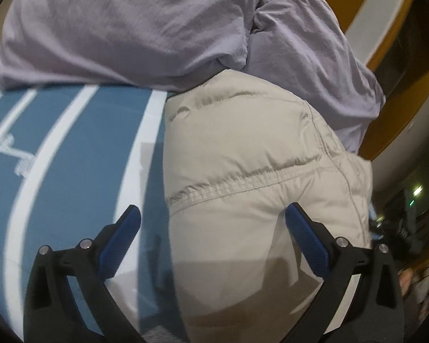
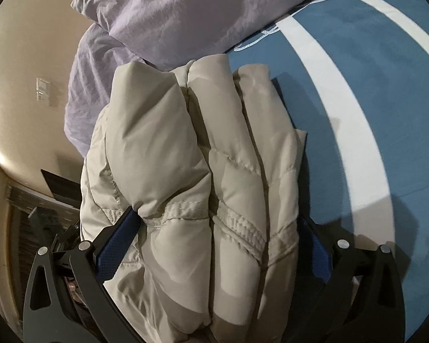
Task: Fold large clothes
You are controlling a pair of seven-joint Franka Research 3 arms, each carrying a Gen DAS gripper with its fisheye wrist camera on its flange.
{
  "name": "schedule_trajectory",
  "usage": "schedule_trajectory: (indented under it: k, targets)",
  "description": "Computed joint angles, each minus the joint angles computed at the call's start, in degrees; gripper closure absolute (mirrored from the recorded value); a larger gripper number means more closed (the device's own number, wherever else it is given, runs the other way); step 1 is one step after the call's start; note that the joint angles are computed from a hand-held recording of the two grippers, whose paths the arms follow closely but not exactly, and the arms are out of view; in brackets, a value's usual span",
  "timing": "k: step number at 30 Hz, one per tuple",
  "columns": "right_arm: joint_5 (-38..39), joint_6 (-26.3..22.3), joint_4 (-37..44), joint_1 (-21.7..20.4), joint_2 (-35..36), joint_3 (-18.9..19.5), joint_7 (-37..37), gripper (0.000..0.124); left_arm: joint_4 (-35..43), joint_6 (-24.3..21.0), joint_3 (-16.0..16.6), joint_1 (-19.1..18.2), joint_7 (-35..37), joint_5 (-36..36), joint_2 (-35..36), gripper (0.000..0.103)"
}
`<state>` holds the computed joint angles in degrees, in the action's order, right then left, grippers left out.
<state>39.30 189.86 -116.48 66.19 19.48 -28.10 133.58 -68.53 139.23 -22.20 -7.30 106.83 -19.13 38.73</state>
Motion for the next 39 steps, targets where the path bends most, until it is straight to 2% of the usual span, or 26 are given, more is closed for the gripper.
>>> schedule_trajectory:
  k: [3, 5, 6, 7, 8, 10, 12, 16, 21, 28, 30, 31, 33, 34, 37, 38, 39]
  targets:
    - [0.3, 2.1, 0.3, -3.5, 0.1, 4.0, -1.3, 0.023, 2.7, -2.6, -1.1, 0.8, -0.8, -2.3, 2.1, 0.002]
    - [0.0, 4.5, 0.4, -7.6, 0.0, 8.8, -2.3, 0.03, 4.3, -4.1, -1.6, 1.0, -1.4, -3.7, 3.3, 0.002]
    - [0.6, 5.1, 0.3, -7.8, 0.0, 9.3, -3.0, 0.035, 4.7, -4.5, -1.8, 1.1, -1.3, -4.2, 3.6, 0.002]
    - [1.5, 5.7, 0.5, -7.2, 0.2, 8.9, -4.0, 0.04, 4.9, -4.8, -2.1, 1.2, -1.0, -4.9, 3.8, 0.003]
    - [2.8, 5.8, 0.8, -6.2, 0.4, 8.1, -5.2, 0.042, 4.6, -4.7, -2.7, 1.6, -0.1, -5.8, 3.8, 0.009]
    - [6.2, 6.0, 0.9, -2.6, 0.6, 5.0, -8.2, 0.051, 4.3, -4.5, -2.4, 1.3, 0.2, -6.1, 3.3, 0.014]
    - [8.6, 5.9, 1.9, -1.2, 1.1, 3.6, -10.4, 0.056, 4.3, -4.5, -2.0, 1.0, 0.3, -5.9, 2.9, 0.022]
    - [14.7, 4.6, 5.0, 4.0, 3.6, -2.2, -15.0, 0.063, 5.9, -6.0, -1.4, 0.9, 0.2, -5.7, 3.2, 0.032]
    - [16.3, 1.7, 10.2, 4.7, 6.9, -4.5, -16.0, 0.069, 10.6, -7.1, 0.6, -0.2, -1.1, -3.0, 4.7, 0.039]
    - [9.2, -4.5, 23.4, -0.3, 15.7, -4.4, -9.7, 0.07, 23.0, -7.7, 5.0, -2.6, -5.6, 4.8, 10.1, 0.043]
    - [7.0, -6.8, 26.9, -0.5, 18.4, -6.0, -7.2, 0.07, 27.5, -7.9, 6.7, -3.9, -7.2, 8.1, 12.7, 0.045]
    - [5.4, -9.1, 29.3, 0.4, 20.7, -8.7, -4.9, 0.07, 29.0, -7.8, 7.4, -4.4, -7.8, 9.6, 13.7, 0.045]
    - [2.5, -11.9, 31.1, 2.9, 23.5, -13.7, -0.5, 0.068, 27.0, -5.3, 7.5, -4.3, -8.0, 11.0, 13.1, 0.045]
    - [1.5, -12.3, 31.0, 3.3, 23.5, -14.3, 0.5, 0.067, 24.2, -3.0, 7.2, -3.9, -7.5, 11.3, 11.8, 0.045]
    - [0.0, -12.4, 28.9, 1.9, 21.1, -11.6, 0.5, 0.058, 16.6, 3.5, 7.1, -3.6, -6.4, 13.4, 8.0, 0.042]
    - [-0.3, -12.4, 28.0, 1.3, 20.1, -10.5, 0.6, 0.056, 13.0, 7.2, 7.7, -4.0, -6.1, 14.9, 6.1, 0.042]
    - [-1.0, -12.6, 26.6, 2.1, 19.2, -11.1, 1.6, 0.055, 11.1, 9.2, 8.3, -4.4, -6.5, 16.5, 5.1, 0.037]
